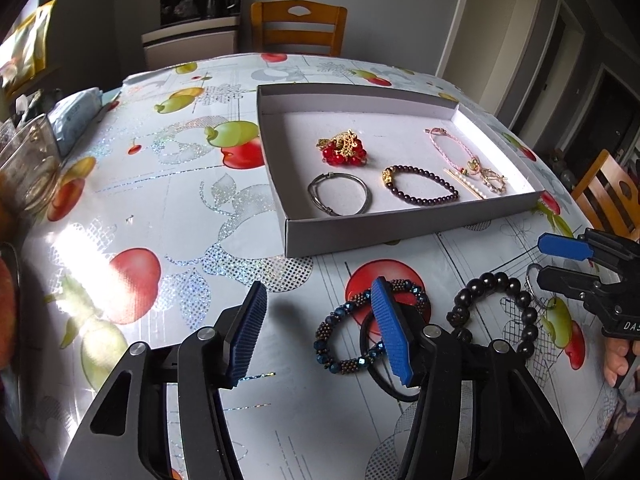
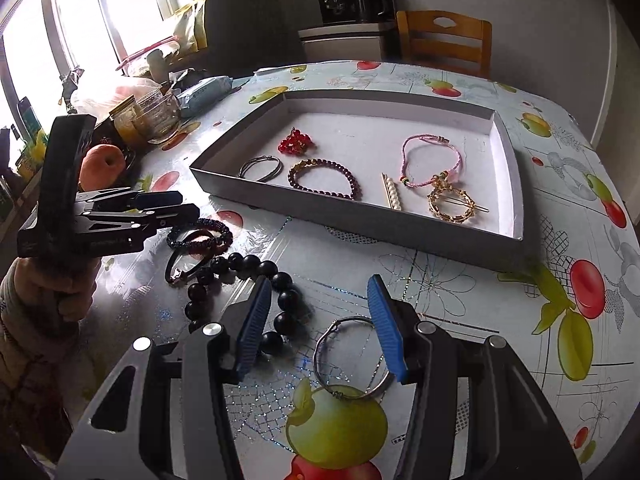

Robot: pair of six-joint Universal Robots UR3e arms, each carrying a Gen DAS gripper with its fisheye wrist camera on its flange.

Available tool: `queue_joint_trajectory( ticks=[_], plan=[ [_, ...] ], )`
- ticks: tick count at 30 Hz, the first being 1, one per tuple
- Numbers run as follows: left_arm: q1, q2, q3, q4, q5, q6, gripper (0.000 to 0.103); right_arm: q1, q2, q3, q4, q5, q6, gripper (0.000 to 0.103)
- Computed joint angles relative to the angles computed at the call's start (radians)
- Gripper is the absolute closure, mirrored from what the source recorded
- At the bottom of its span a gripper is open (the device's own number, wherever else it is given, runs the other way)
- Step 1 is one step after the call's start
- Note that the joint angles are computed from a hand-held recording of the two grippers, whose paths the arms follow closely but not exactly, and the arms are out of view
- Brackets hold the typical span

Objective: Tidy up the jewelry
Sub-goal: 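Withdraw both open tools from the tray toward the remaining bracelets, then grasp the dark blue bead bracelet with the left tool while the right grasps the black bead bracelet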

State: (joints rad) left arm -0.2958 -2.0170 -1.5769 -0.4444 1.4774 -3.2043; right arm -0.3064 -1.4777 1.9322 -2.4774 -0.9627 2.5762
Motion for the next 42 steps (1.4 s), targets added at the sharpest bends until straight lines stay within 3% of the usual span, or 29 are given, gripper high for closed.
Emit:
queue_joint_trajectory(
  ticks=[12, 20, 26, 29, 33, 36, 37, 39, 42],
  plan=[
    [-0.015, 0.027, -0.056, 0.017, 0.032, 0.03, 0.06, 0.064, 0.064, -0.034, -0.021, -0.062, 0.004, 0.053],
    [-0.015, 0.078, -0.131, 0.042, 0.052, 0.04, 0.075, 0.091, 0.086, -0.039, -0.049, -0.091, 0.004, 0.053],
    [-0.057, 0.034, -0.072, 0.027, 0.126, 0.076, 0.075, 0.105, 0.089, -0.036, -0.072, -0.11, 0.005, 0.053],
    [-0.075, 0.011, -0.041, 0.022, 0.146, 0.091, 0.07, 0.119, 0.089, -0.028, -0.095, -0.128, 0.008, 0.053],
    [-0.089, 0.006, -0.041, 0.034, 0.148, 0.097, 0.074, 0.15, 0.092, -0.01, -0.154, -0.18, 0.003, 0.053],
    [-0.102, 0.008, -0.045, 0.035, 0.163, 0.098, 0.084, 0.157, 0.093, -0.006, -0.164, -0.179, -0.004, 0.061],
    [-0.112, 0.005, -0.039, 0.03, 0.182, 0.099, 0.094, 0.159, 0.092, -0.003, -0.167, -0.179, -0.006, 0.066],
    [-0.132, 0.001, -0.032, 0.023, 0.219, 0.098, 0.095, 0.162, 0.089, -0.001, -0.163, -0.172, -0.011, 0.073],
    [-0.124, 0.019, -0.052, 0.024, 0.191, 0.086, 0.095, 0.164, 0.085, -0.001, -0.15, -0.16, -0.018, 0.088]
  ],
)
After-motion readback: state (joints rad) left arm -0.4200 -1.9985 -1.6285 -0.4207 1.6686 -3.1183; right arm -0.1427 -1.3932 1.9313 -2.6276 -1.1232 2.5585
